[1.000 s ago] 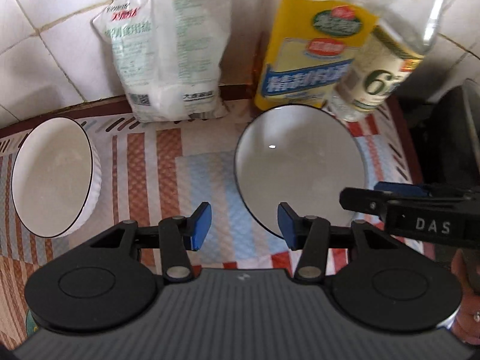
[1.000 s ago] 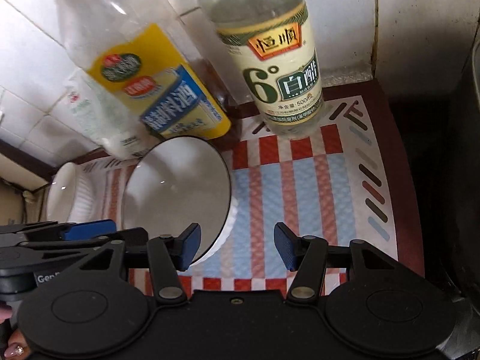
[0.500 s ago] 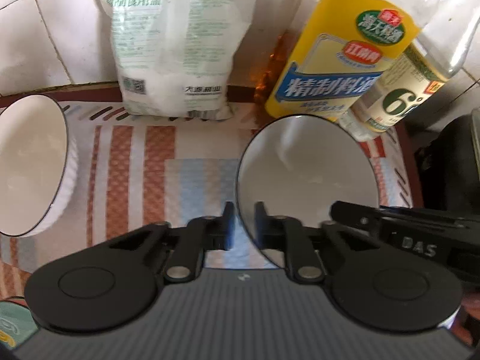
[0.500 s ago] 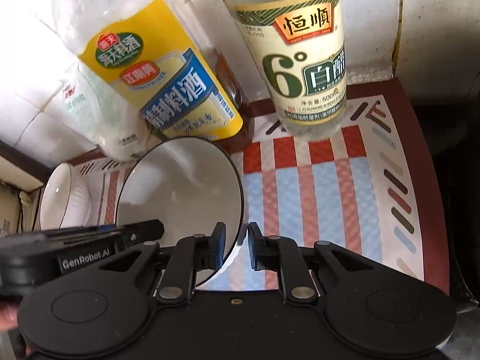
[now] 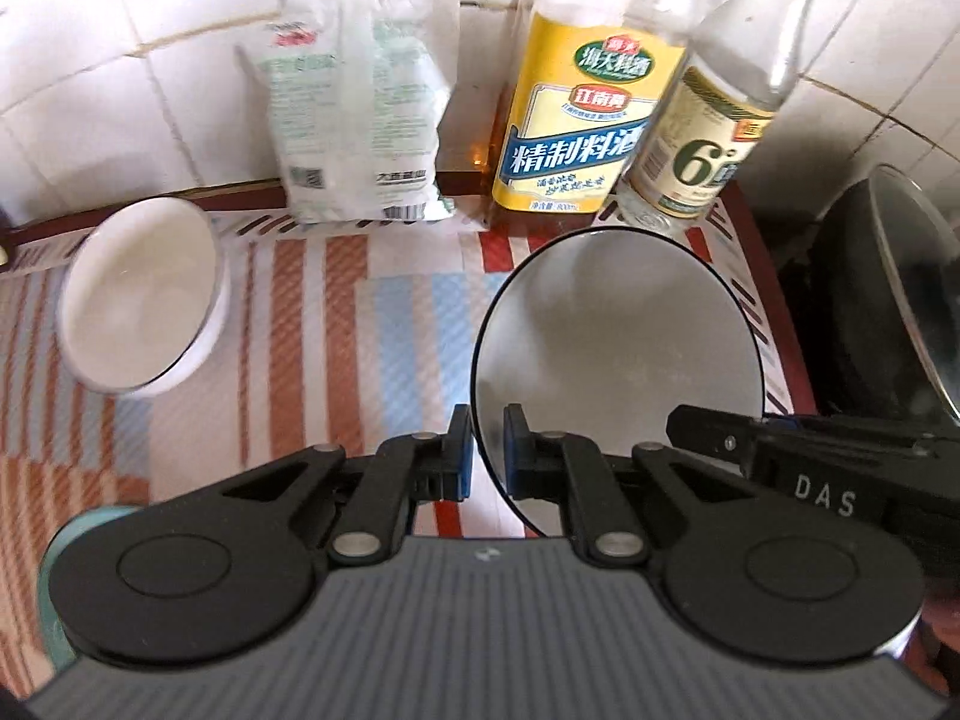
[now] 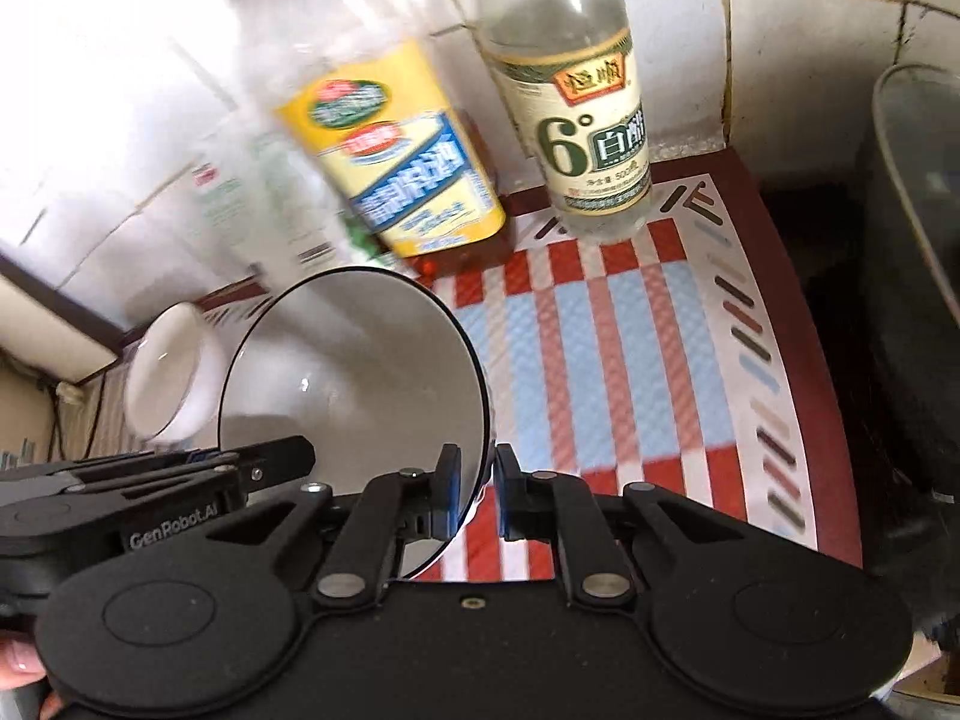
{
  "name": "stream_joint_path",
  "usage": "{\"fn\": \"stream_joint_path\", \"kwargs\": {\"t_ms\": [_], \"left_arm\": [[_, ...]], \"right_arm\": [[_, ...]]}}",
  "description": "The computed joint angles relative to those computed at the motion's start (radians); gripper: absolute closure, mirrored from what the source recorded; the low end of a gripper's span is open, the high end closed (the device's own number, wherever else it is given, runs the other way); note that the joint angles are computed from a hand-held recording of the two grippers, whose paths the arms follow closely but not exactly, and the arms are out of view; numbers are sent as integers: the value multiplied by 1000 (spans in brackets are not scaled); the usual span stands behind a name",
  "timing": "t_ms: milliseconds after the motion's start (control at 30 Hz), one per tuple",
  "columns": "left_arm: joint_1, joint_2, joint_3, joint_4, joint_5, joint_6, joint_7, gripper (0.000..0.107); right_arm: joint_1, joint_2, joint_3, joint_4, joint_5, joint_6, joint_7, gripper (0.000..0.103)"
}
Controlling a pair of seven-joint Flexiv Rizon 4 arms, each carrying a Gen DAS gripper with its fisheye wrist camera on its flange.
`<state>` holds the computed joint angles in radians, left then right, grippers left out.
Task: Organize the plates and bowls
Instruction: 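Carry the second white bowl with both grippers and nest it into the first bowl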
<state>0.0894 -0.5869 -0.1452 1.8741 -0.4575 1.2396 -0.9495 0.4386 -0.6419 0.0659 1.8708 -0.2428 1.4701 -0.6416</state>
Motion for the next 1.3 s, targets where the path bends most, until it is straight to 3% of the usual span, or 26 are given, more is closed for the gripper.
{"fn": "stream_joint_path", "kwargs": {"t_ms": [233,533,800,933,1133,1233,1300], "left_arm": [[38,164,-6,154,-70,-63,89,98],[17,283,39,299,-202,-99,248,98],[-15,298,82,348,-203,-83,287,98],[-18,276,95,337,-161,-81,265,98],[-8,246,73,324,-174,-88,267,98],[-8,228,65,318,-173,-79,266,98],[-6,217,57,316,-181,-73,262,98]], "right_arm": [[142,154,-107,170,-46,32,131,88],[318,280,-267,345,-245,59,387,88],[346,283,-290,402,-331,117,535,88],[248,245,-164,393,-217,169,527,88],[302,231,-206,399,-140,173,498,88],[300,227,-200,377,-140,112,453,88],[358,235,-266,376,-197,62,458,88]]}}
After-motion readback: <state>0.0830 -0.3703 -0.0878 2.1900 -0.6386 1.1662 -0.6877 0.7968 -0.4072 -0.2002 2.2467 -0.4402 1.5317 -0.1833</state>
